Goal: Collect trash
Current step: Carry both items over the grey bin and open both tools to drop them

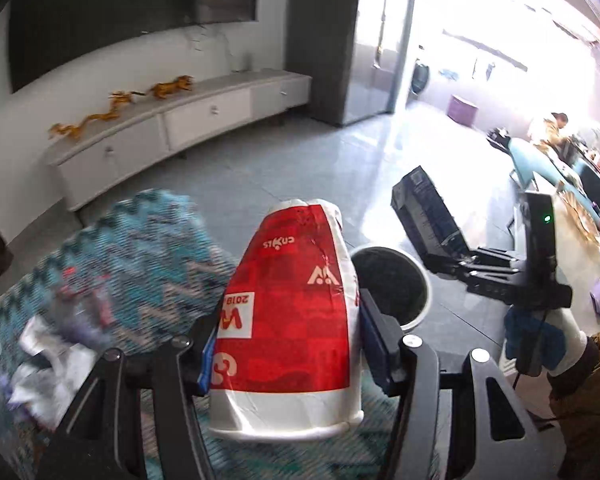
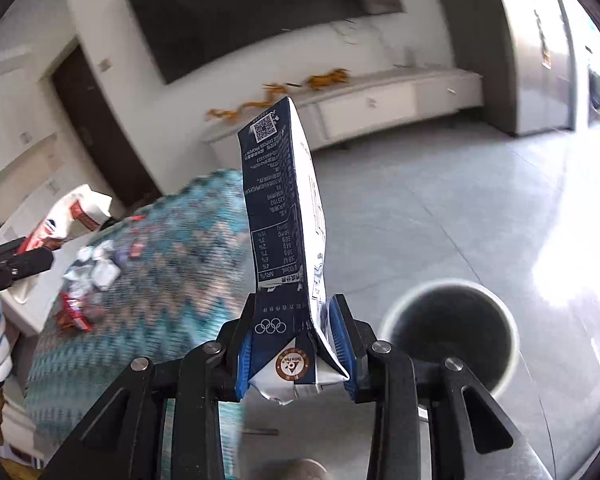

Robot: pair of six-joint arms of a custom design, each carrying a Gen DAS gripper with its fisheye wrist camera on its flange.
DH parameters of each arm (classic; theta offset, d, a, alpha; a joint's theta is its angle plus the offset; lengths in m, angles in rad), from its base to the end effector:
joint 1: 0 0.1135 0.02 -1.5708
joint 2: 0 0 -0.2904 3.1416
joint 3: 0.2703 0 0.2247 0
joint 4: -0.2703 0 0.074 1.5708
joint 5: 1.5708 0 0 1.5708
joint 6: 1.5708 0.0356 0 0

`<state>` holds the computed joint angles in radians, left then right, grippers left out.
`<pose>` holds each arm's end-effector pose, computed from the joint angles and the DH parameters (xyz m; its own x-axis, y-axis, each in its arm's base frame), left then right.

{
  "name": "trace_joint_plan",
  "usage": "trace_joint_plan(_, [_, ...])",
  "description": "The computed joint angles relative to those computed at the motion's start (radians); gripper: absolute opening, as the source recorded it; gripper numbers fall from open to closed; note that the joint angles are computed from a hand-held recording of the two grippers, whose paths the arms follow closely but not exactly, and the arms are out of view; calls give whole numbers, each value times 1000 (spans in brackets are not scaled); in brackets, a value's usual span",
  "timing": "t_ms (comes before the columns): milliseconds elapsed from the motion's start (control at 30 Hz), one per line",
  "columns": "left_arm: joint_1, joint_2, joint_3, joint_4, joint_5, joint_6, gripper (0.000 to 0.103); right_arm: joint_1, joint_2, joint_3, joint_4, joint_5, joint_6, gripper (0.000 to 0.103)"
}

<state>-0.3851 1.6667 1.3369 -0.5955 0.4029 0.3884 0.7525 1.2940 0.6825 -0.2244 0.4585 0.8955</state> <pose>0.3065 -0.1393 0.3039 -0.4715 0.5670 -0.6754 0.8025 0.5934 -0.0620 0.1739 0.1412 0.2391 -0.6478 0.3523 -0.6755 0.1750 0.9318 0.3181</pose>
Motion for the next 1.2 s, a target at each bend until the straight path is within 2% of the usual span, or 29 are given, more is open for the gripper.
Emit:
trace_joint_plan(100, [-166, 115, 55, 45, -75, -73, 56, -117, -67, -153, 51, -68, 12, 32])
trace_joint_plan(200, [-271, 239, 131, 62, -119, -117, 56, -250, -61, -284, 168, -162, -4, 32])
trace_joint_plan(367, [-371, 465, 330, 34, -139, -183, 57, -459, 111, -443, 474, -324, -43, 32])
trace_joint_plan(533, [-418, 637, 527, -21, -136, -229, 57, -592, 334, -471, 690, -419, -83, 33])
trace_joint_plan(800, [-438, 825, 790, -141, -92, -298, 57, -696, 528, -439, 802, -476, -101, 34])
trace_joint_plan(867, [-437, 817, 785, -138, -77, -313, 57, -704, 539, -434, 798, -474, -98, 38])
trace_joint_plan(967, [-427, 741, 682, -76, -89, -299, 57, -710, 528, -437, 786, -469, -98, 52])
trace_joint_plan(1033, [-421, 683, 605, -26, -99, -297, 57, -715, 512, -450, 785, -459, -108, 54])
trace_joint_plan(1133, [-404, 558, 462, 65, -125, -294, 57, -680, 422, -450, 708, -414, -99, 57])
trace_joint_plan(1200, [-395, 477, 375, 120, -145, -292, 57, -625, 308, -433, 587, -356, -86, 59])
